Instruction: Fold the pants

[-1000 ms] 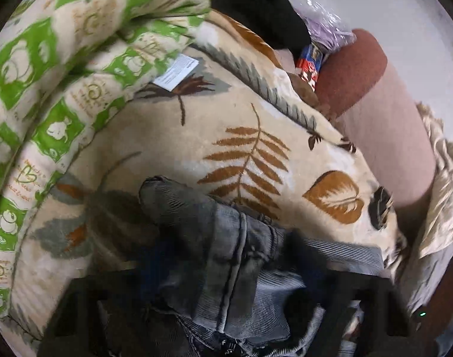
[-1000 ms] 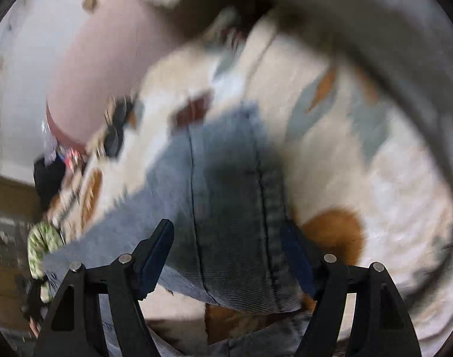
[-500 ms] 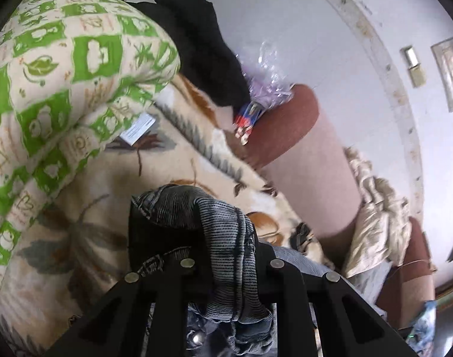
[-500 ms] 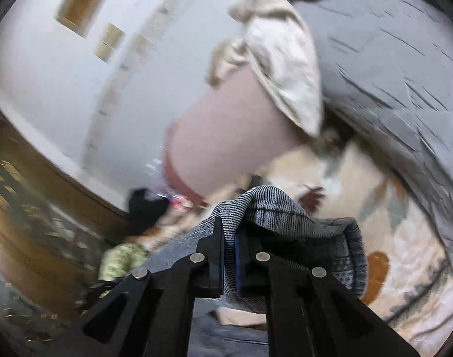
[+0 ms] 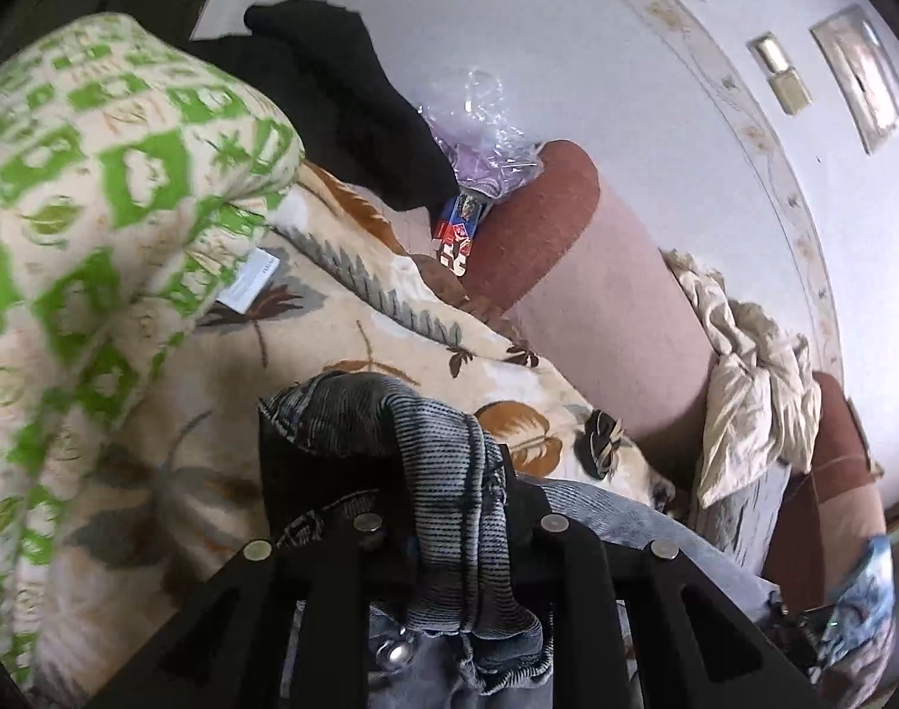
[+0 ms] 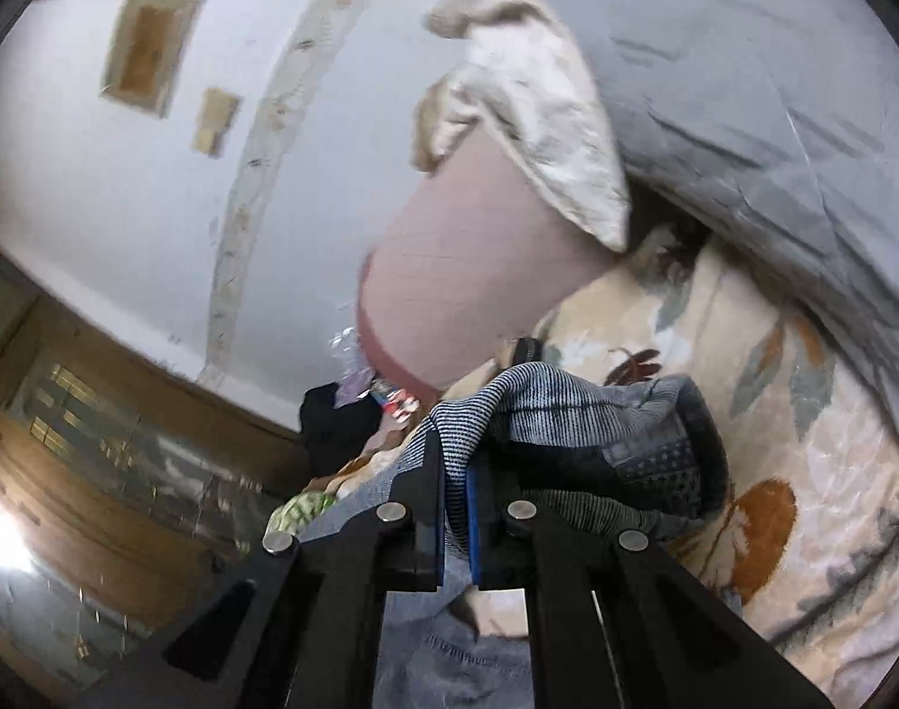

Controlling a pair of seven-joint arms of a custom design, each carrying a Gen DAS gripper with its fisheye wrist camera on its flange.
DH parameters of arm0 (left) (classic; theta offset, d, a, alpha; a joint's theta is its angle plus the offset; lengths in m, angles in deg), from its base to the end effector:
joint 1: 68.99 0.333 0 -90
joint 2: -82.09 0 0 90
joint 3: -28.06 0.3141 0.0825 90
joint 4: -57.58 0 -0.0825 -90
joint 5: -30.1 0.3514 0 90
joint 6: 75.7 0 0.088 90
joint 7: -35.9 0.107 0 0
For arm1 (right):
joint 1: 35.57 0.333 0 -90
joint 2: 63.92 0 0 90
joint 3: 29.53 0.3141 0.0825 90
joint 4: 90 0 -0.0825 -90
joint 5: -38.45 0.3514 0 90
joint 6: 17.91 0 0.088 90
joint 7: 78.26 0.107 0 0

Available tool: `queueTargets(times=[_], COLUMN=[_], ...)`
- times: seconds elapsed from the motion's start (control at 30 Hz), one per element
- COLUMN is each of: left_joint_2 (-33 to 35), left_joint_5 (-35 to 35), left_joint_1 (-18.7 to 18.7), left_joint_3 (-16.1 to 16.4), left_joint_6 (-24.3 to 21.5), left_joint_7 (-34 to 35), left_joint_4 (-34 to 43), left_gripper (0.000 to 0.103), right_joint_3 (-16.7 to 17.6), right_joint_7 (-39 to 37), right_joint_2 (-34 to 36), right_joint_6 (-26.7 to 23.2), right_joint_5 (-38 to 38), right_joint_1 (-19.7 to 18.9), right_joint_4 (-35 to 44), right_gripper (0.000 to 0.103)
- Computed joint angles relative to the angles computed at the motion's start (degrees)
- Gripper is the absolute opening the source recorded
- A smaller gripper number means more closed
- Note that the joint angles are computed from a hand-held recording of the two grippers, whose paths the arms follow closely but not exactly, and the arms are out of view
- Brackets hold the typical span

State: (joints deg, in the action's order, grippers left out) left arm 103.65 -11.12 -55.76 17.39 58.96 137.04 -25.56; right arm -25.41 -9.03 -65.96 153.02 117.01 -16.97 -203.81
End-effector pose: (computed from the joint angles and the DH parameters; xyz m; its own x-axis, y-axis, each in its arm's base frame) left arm 0.6809 0.0442 0.5443 0.0471 -0.7860 0.6165 -0.8155 -0.3867 -0.4307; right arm 0.5284 0.1475 0.5648 -0.0370 -0.5909 -0.8059 -0.6298 0.6400 -0.4403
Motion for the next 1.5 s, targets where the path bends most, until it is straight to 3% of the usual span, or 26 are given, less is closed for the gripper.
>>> queueTargets(times=[0.13, 0.23, 0.3, 0.4, 0.47, 0.5, 0.57, 0.6, 0.63, 0.77, 0.83, 0.9, 0.93, 1.07, 1.2, 1.23, 1.33, 1.37, 1.43, 1.5], left_joint_2=[-7.4, -11.2, -13.2, -16.8, -18.4, -19.2, -20.6, -21.0, -21.3, -20.8, -21.0, -20.5, -20.0, -18.0, -14.6, -14.1, -14.3, -14.2, -14.1, -14.5], left_joint_5=[-4.8, -5.2, -1.7, -2.2, -3.7, -3.3, -3.3, -3.9, -4.3, -4.1, -4.8, -2.8, -1.6, -6.1, -2.7, -1.7, -6.4, -8.4, -10.5, -12.8], left_joint_1=[2.2, 1.8, 0.9, 0.6, 0.5, 0.2, -0.1, -0.1, -0.3, -1.2, -1.9, -2.9, -3.3, -3.8, -4.3, -4.4, -3.2, -2.7, -2.1, -1.6], left_joint_3=[0.5, 2.8, 4.6, 6.6, 7.7, 8.2, 9.1, 9.5, 9.8, 9.8, 9.3, 8.7, 8.5, 7.8, 7.2, 7.0, 6.3, 6.2, 6.4, 6.3], left_joint_6=[-0.6, -2.6, -3.9, -5.5, -5.7, -4.8, -3.2, -2.9, -2.3, -2.1, -2.8, -3.0, -3.6, -5.0, -3.2, -2.3, -1.2, -2.0, -3.3, -3.8], left_joint_7=[8.4, 10.7, 9.9, 10.9, 11.2, 10.2, 7.8, 6.8, 6.3, 2.1, 2.1, -0.7, -3.1, -4.7, -9.2, -10.2, -7.3, -6.6, -6.6, -4.4], left_joint_4=[-10.3, -16.8, -20.5, -25.8, -28.0, -29.0, -30.5, -31.0, -31.3, -29.8, -29.2, -28.3, -27.8, -26.8, -23.2, -22.9, -25.0, -25.5, -25.7, -25.8], left_gripper=[0.022, 0.030, 0.042, 0.045, 0.065, 0.068, 0.069, 0.071, 0.074, 0.077, 0.077, 0.083, 0.084, 0.084, 0.082, 0.078, 0.045, 0.034, 0.025, 0.019], right_joint_3=[0.6, 1.6, 3.3, -0.2, 0.3, 0.8, 3.8, 4.2, 3.9, 3.6, 1.8, -0.7, -0.4, 3.8, 6.1, 7.0, 10.5, 10.0, 9.8, 11.7], right_joint_7=[1.1, 15.6, 25.9, 27.5, 34.6, 38.2, 47.9, 50.0, 50.9, 55.2, 51.2, 40.1, 35.6, 27.0, 38.2, 37.5, 28.4, 27.8, 31.3, 25.8], right_joint_2=[-6.6, -11.0, -12.7, -13.0, -14.1, -15.2, -17.7, -18.2, -18.0, -13.5, -10.7, -5.9, -3.1, 3.7, 6.6, 6.9, 8.4, 8.3, 9.9, 11.2], right_joint_6=[-0.2, -2.9, -7.0, -14.1, -14.9, -13.5, -9.9, -8.3, -7.4, -9.0, -7.2, -7.6, -7.7, -5.9, -6.1, -5.8, -6.8, -6.6, -3.5, 0.1], right_joint_5=[-2.6, -17.2, -27.1, -26.8, -32.4, -35.1, -43.4, -45.1, -45.9, -51.3, -48.8, -40.0, -35.2, -20.5, -32.0, -30.0, -14.9, -13.4, -15.7, -6.7], right_joint_1=[1.8, 0.9, -1.5, 1.5, 0.8, 0.2, -3.2, -3.5, -3.1, -1.5, 3.4, 10.1, 11.8, 12.2, 11.5, 11.0, 8.7, 9.3, 10.3, 9.2], right_joint_4=[-8.6, -17.0, -21.0, -23.4, -25.0, -26.1, -28.0, -28.2, -27.8, -22.5, -19.7, -13.5, -10.1, -3.9, -3.5, -3.5, -2.5, -2.5, -2.1, -1.0], right_gripper=[0.006, 0.007, 0.009, 0.013, 0.029, 0.034, 0.066, 0.072, 0.077, 0.077, 0.077, 0.077, 0.077, 0.077, 0.077, 0.077, 0.077, 0.077, 0.074, 0.069])
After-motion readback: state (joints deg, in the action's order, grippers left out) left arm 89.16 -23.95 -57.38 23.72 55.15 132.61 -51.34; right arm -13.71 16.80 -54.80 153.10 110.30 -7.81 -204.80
